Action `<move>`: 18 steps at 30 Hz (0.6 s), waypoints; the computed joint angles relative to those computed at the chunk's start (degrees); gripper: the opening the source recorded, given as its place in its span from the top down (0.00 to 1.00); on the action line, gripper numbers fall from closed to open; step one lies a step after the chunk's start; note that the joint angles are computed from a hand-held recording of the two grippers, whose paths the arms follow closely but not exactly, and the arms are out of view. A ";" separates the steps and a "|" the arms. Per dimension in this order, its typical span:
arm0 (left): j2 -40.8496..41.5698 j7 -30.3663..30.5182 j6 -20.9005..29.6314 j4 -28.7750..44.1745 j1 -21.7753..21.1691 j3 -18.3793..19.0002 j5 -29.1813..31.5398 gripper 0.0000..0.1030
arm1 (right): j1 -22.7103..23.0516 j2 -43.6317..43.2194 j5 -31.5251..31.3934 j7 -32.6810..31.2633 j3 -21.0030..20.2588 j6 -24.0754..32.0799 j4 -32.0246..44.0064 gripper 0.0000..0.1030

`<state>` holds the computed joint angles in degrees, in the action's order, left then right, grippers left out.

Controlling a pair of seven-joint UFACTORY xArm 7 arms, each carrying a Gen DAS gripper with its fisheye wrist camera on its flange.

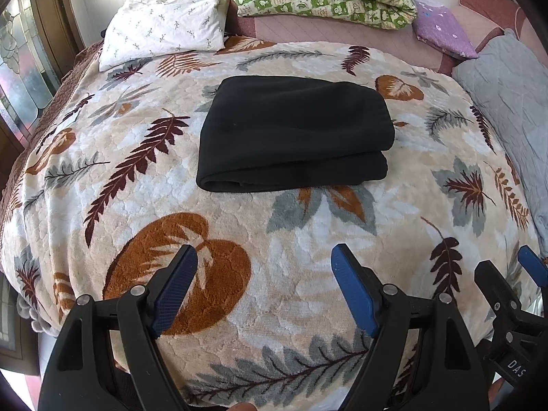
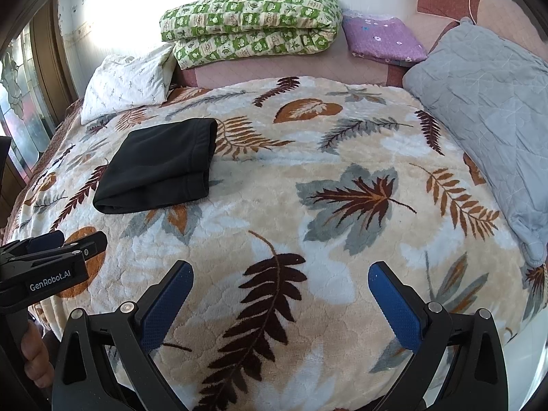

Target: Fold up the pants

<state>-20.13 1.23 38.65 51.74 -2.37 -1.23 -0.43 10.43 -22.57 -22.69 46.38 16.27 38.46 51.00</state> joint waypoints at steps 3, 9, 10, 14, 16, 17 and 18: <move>0.07 -0.11 -0.10 0.00 -0.01 -0.04 0.11 0.21 | 0.00 0.02 -0.04 0.05 0.00 0.02 0.02 0.00; 0.28 -0.04 0.34 0.27 -0.19 0.04 -0.14 0.21 | -0.01 0.03 -0.07 -0.05 -0.10 -0.15 -0.07 0.00; 0.38 0.05 0.48 0.38 -0.26 0.12 -0.33 0.21 | 0.02 0.04 0.01 -0.15 -0.15 -0.14 -0.08 0.00; 0.36 0.45 -0.27 0.13 -0.45 0.27 -0.82 0.21 | 0.05 -0.07 0.12 -0.28 -0.24 -0.25 -0.30 0.00; 0.06 1.03 -1.38 -0.37 -0.75 0.56 -1.61 0.21 | 0.02 0.09 0.04 -0.27 -0.11 0.02 -0.07 0.00; 0.06 1.09 -1.44 -0.34 -0.77 0.57 -1.79 0.21 | 0.07 -0.01 0.13 -0.35 -0.19 -0.03 -0.23 0.00; 0.09 1.04 -1.36 -0.27 -0.72 0.51 -1.79 0.21 | 0.11 -0.03 0.21 -0.42 -0.23 -0.04 -0.28 0.00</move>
